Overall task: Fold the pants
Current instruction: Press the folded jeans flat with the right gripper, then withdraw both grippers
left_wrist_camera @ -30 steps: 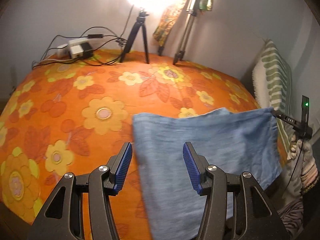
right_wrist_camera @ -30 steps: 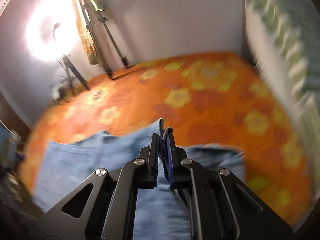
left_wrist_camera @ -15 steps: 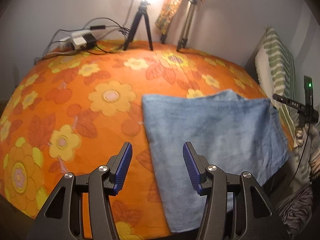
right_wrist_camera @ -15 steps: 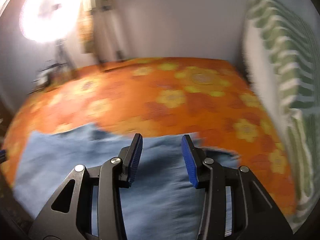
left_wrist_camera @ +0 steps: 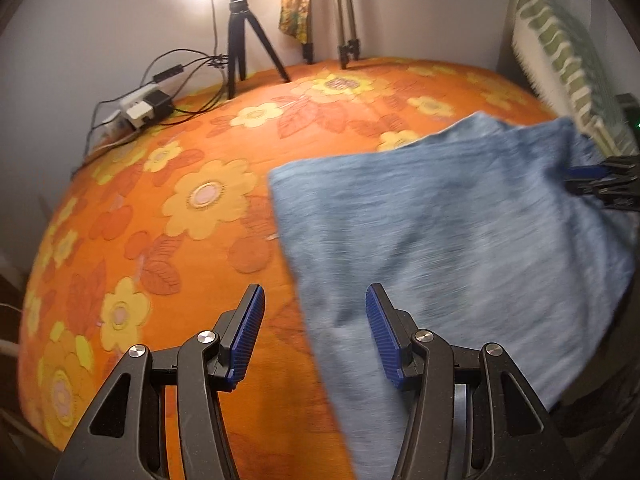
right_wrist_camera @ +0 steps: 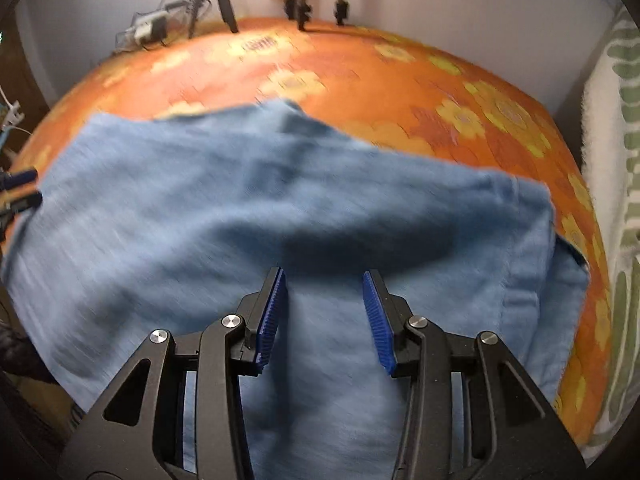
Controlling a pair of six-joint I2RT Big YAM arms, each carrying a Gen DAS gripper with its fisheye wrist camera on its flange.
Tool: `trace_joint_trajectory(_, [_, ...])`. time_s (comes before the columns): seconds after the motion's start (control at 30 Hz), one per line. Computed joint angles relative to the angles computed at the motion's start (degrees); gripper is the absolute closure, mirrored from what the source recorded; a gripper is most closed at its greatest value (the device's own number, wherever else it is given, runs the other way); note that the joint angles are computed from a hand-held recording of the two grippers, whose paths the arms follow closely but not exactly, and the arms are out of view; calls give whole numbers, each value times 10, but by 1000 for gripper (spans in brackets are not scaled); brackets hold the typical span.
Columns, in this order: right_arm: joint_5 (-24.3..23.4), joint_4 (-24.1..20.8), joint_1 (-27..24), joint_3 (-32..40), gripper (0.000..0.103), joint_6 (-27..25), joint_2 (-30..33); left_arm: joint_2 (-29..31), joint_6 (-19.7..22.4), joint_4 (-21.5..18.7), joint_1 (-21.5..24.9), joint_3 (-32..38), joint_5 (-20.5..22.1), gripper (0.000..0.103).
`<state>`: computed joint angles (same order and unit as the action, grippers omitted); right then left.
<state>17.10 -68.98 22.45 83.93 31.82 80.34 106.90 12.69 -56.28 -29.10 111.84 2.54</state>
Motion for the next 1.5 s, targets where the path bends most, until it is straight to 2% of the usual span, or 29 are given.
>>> trace_joint_trajectory(0.07, [-2, -3, -2, -15, 61, -1, -14, 1, -4, 0, 4, -1, -6, 49])
trace_joint_trajectory(0.17, [1, -21, -5, -10, 61, 4, -16, -4, -30, -6, 17, 2, 13, 49])
trace_joint_trajectory(0.23, [-6, -21, -8, 0, 61, 19, -15, -13, -59, -14, 28, 0, 46, 49])
trace_joint_trajectory(0.37, [-27, 13, 1, 39, 60, 19, -6, -26, -120, -36, 52, -11, 135, 49])
trace_joint_trajectory(0.53, [-114, 65, 22, 102, 52, 35, 38, -25, -151, -70, 62, -21, 203, 51])
trace_joint_trajectory(0.6, [-149, 77, 30, 128, 51, 43, 63, -22, -167, -78, 67, -22, 228, 51])
trace_joint_trajectory(0.77, [-199, 76, 52, 222, 50, 64, 147, -20, -174, -78, 67, -25, 238, 51])
trace_joint_trajectory(0.9, [-220, 53, 69, 313, 50, 65, 215, -18, -168, -80, 66, -24, 236, 51])
trace_joint_trajectory(1.13, [-234, -35, 84, 508, 50, 67, 353, -18, -179, -73, 69, -27, 251, 54])
trace_joint_trajectory(1.27, [-239, -79, 83, 583, 50, 81, 404, -12, -193, -76, 71, -21, 270, 56])
trace_joint_trajectory(1.37, [-232, -110, 86, 630, 50, 82, 433, -8, -198, -74, 69, -17, 274, 65])
trace_joint_trajectory(1.43, [-229, -123, 87, 648, 50, 82, 444, -3, -201, -77, 67, -12, 272, 82])
trace_joint_trajectory(1.5, [-225, -133, 88, 659, 50, 84, 451, -5, -205, -73, 65, -15, 268, 86])
